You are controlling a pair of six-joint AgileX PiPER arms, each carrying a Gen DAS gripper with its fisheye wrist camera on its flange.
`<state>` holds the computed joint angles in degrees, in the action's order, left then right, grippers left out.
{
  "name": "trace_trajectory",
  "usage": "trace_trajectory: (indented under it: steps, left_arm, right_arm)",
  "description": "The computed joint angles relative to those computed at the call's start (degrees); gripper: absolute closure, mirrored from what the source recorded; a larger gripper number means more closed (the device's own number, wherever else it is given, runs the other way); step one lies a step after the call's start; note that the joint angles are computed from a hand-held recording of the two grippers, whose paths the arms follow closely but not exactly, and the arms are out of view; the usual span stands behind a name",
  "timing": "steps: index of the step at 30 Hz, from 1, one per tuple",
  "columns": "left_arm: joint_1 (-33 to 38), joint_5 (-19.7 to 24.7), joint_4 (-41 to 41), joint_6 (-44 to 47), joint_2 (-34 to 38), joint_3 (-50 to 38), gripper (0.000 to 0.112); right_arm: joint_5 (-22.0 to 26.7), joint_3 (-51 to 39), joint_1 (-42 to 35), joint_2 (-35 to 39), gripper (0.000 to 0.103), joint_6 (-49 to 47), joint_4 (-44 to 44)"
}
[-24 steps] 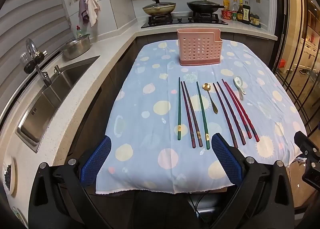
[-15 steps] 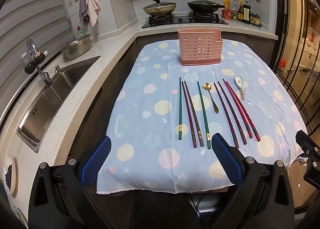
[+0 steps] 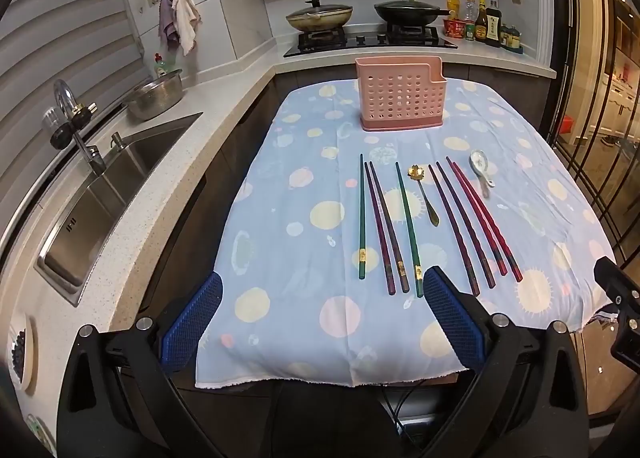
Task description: Organize utensils
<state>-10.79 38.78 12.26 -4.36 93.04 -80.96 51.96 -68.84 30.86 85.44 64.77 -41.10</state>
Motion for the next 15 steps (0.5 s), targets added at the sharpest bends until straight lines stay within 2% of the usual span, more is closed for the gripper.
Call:
trace_trajectory:
  steps: [15]
  left_arm:
    - [0.4,0.0,-0.3,0.5,-0.1,0.1,0.016]
  right_arm:
    - [0.3,-0.3,0.2,0.0,0.007,0.0,-0.1]
